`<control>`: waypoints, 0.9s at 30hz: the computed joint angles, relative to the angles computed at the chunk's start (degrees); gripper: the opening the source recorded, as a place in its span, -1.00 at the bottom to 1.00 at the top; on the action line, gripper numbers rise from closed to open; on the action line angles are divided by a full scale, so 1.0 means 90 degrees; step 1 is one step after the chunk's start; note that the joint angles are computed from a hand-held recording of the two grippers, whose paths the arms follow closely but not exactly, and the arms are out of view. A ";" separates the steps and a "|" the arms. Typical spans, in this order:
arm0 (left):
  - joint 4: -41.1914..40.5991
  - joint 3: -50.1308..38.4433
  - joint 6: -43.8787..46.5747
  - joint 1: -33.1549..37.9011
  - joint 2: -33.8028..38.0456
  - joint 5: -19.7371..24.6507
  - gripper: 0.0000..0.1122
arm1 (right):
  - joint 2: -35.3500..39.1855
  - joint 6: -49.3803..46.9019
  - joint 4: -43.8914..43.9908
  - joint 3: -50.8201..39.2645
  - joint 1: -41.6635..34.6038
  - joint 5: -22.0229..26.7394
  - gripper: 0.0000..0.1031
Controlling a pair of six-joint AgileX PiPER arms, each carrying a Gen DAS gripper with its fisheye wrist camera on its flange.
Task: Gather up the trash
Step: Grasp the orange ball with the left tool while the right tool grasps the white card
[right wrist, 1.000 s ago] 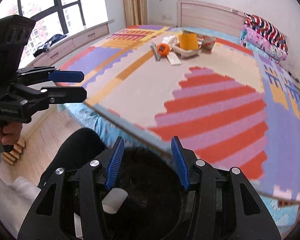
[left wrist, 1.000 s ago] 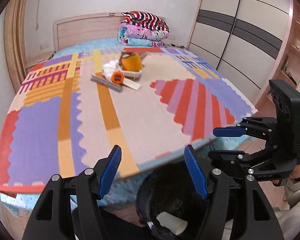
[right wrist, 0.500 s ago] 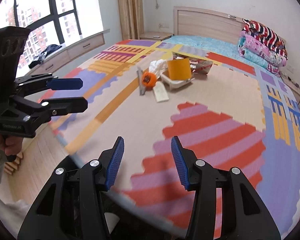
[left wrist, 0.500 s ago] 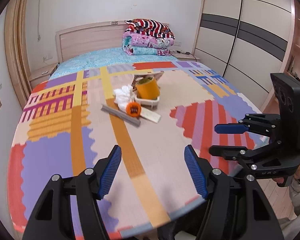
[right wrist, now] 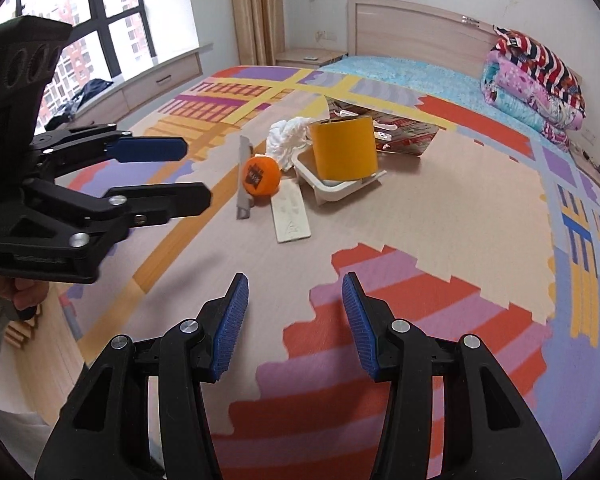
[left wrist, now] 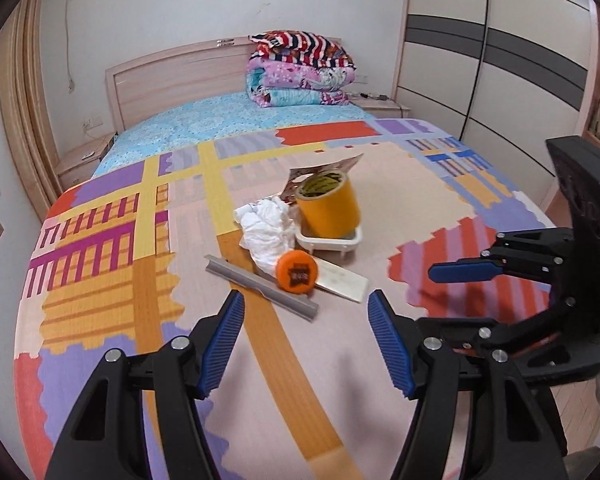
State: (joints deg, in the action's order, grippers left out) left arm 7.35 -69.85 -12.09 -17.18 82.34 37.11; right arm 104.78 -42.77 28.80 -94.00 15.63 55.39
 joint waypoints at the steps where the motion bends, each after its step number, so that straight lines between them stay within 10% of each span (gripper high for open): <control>1: 0.0011 -0.0058 0.0024 0.0017 0.0085 -0.0035 0.09 | 0.0069 0.0028 -0.0042 -0.0092 0.0018 0.0018 -0.05; 27: 0.0354 -0.0732 -0.0150 0.0154 0.1177 -0.0094 -0.46 | 0.0920 0.0204 -0.0127 -0.1173 0.0227 0.0203 -0.06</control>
State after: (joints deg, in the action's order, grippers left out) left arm 10.53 -76.44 -13.45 -15.80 92.94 36.27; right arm 113.07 -40.93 27.65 -104.56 17.67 57.21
